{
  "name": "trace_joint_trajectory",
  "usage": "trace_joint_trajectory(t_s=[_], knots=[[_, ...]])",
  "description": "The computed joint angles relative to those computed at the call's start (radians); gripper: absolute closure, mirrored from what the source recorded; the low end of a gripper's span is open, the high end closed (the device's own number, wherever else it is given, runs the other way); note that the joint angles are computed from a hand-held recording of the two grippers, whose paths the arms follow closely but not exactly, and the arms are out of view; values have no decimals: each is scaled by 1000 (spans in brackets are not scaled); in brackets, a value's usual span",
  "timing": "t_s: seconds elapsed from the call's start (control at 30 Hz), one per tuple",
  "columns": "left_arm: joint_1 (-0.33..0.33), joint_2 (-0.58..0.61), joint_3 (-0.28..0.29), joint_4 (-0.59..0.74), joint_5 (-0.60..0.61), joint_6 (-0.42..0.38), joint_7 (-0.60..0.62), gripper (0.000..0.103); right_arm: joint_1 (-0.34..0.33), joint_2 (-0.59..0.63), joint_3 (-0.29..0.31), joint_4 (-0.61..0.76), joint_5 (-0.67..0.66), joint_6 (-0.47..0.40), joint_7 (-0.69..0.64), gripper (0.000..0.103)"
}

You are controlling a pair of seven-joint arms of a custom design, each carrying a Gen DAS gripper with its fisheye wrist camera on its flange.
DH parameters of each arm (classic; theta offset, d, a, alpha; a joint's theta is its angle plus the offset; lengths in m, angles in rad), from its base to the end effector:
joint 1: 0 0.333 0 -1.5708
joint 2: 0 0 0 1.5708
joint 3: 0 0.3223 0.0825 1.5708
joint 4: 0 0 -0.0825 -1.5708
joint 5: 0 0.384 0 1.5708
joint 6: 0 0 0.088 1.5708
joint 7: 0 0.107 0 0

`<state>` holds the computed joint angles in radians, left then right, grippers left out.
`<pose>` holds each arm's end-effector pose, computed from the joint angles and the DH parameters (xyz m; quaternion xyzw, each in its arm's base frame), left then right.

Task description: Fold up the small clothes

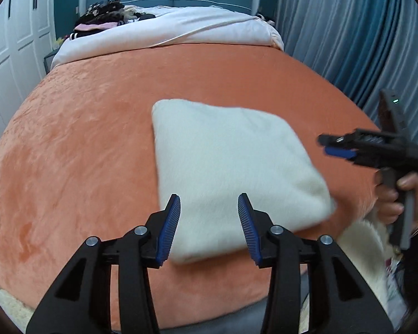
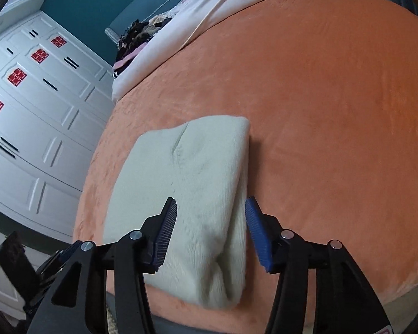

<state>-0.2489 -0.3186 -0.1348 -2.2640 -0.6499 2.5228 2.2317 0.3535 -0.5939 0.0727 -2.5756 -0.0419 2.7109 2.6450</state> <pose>0.4608 -0.1863 0.5565 -0.4251 0.8313 -0.3493 0.0789 0.3715 0.1742 0.5466 -0.4302 0.8291 -0.0486 0.3538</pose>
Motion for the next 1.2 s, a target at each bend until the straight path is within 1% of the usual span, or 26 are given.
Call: trace_joint_trajectory(t_s=[0.03,0.07,0.1,0.13,0.2,0.27,0.3,0.33,0.37,0.4,0.43,0.5,0.57,0.6,0.63,0.67,0.73,0.8,0.83,0.87,0.9,0.97,1.0,1.07,1.17,1.2], knots=[[5,36,-16,26,18,-2,-40,62,-1,67,-10,25,1,3,-12,53],[19,69,-41,41,71,1,-101,62,19,144,-39,74,15,-21,-60,61],[31,92,-65,50,134,5,-165,63,11,205,-35,128,15,-69,-106,92],[34,112,-75,50,166,30,-197,63,-5,231,-21,167,-22,-89,-98,92],[27,114,-79,37,203,66,-210,63,-56,200,23,189,-117,-32,-76,94],[17,114,-72,32,211,69,-204,62,-99,178,51,191,-182,7,-34,94],[14,117,-69,34,210,67,-206,62,-90,190,35,184,-163,6,-36,94],[14,123,-68,37,216,64,-212,62,-64,225,7,190,-118,-30,-60,94],[14,128,-67,40,222,57,-218,61,-29,285,-25,201,-51,-106,-133,94],[12,131,-66,43,220,51,-217,61,-24,314,-23,198,-55,-127,-152,92],[13,129,-73,38,243,58,-231,61,-52,308,11,182,-116,-91,-101,91],[18,126,-82,30,287,71,-263,61,-68,258,31,181,-121,-109,-23,89],[15,126,-77,32,287,64,-272,61,-95,181,72,159,-177,-107,74,89],[12,129,-73,37,281,57,-268,61,-102,148,98,160,-214,-128,106,89],[12,131,-70,41,278,53,-264,61,-93,120,120,167,-235,-168,120,89],[11,132,-69,41,278,52,-262,61,-72,102,125,167,-233,-190,122,89],[11,131,-71,37,282,58,-263,61,0,101,108,160,-172,-229,91,90],[9,130,-71,33,281,65,-265,60,35,165,115,170,-129,-287,102,91],[9,129,-72,30,281,69,-267,60,52,198,109,164,-105,-295,100,96],[8,128,-73,28,284,69,-268,60,41,220,130,151,-144,-267,137,96],[9,131,-76,27,292,75,-271,60,36,229,140,163,-176,-279,156,96],[11,127,-81,15,318,101,-277,60,47,240,127,210,-168,-338,155,96],[11,126,-79,17,318,97,-282,60,49,240,122,230,-161,-358,166,96],[8,117,-58,33,269,48,-279,60,48,221,126,252,-176,-383,193,95],[20,112,-31,46,211,-17,-274,59,56,210,132,276,-189,-459,204,95],[25,120,-25,49,195,-36,-269,52,65,225,122,262,-165,-456,197,95]])
